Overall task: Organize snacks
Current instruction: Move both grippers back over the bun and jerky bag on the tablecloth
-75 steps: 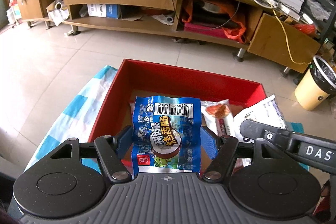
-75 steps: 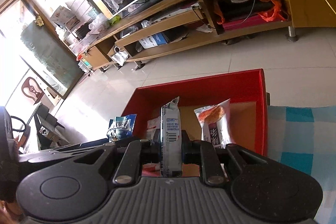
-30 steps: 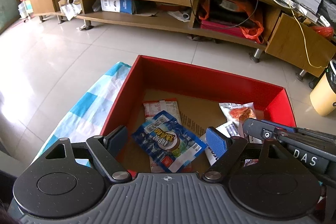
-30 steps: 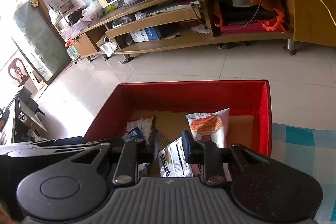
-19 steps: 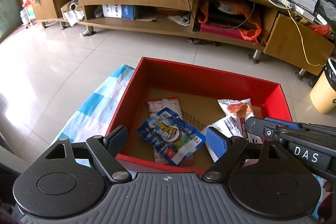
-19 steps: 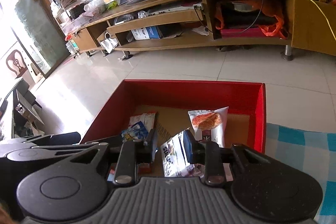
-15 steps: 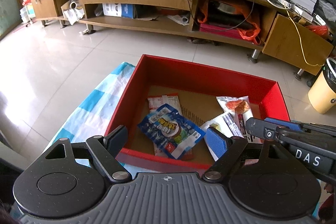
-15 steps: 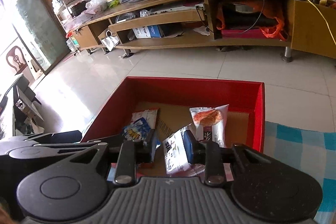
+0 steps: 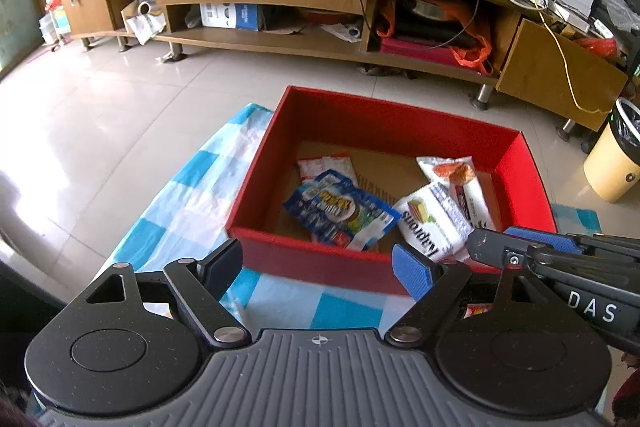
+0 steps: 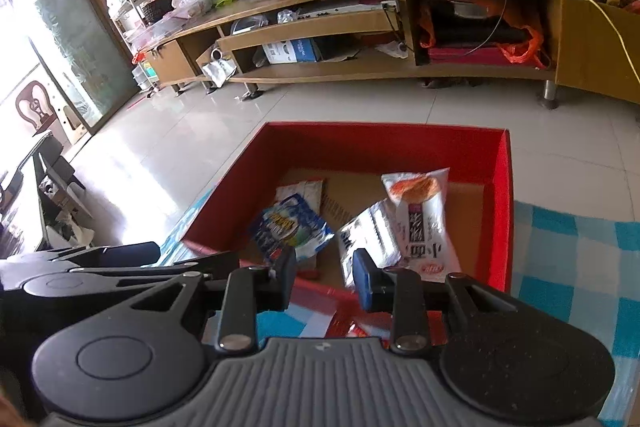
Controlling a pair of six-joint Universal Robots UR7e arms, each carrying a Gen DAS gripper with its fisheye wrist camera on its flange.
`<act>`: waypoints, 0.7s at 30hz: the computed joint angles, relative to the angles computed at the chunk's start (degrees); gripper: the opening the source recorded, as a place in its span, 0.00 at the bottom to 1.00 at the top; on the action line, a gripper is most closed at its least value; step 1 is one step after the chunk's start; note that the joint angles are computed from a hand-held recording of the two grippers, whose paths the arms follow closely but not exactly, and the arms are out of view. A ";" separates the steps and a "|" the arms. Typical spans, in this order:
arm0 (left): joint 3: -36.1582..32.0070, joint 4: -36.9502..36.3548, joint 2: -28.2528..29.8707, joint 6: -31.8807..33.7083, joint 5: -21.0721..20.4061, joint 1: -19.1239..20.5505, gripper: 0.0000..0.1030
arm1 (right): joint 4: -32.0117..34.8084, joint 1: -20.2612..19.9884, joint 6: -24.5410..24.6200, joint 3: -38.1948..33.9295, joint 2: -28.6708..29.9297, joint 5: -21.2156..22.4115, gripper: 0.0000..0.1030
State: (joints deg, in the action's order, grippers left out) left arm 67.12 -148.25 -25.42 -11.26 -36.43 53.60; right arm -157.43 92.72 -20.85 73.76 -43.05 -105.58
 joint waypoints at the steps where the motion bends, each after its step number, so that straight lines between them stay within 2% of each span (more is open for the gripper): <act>1: 1.02 0.00 -0.62 -0.28 0.02 -0.06 0.84 | -0.04 0.15 -0.14 0.63 -0.29 -0.08 0.32; 8: 6.26 1.28 -4.20 -2.80 -0.24 -0.19 0.84 | -0.09 0.77 -0.47 4.15 -1.65 -0.18 0.33; 10: 8.03 1.69 -5.37 -3.37 -0.41 -0.19 0.84 | 0.28 0.92 -0.64 5.11 -2.02 -0.40 0.35; 13: 10.75 3.39 -7.63 -6.35 -1.78 0.20 0.84 | 1.21 1.13 -2.00 6.73 -2.68 -0.87 0.47; 21: 16.46 6.96 -12.44 -13.74 -4.26 0.74 0.85 | 6.47 1.23 -4.82 9.55 -3.64 -1.47 0.52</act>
State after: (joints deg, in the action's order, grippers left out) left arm 83.58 -141.29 -37.86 -25.00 -40.69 54.34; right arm -150.95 93.95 -25.67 83.31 -46.69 -107.04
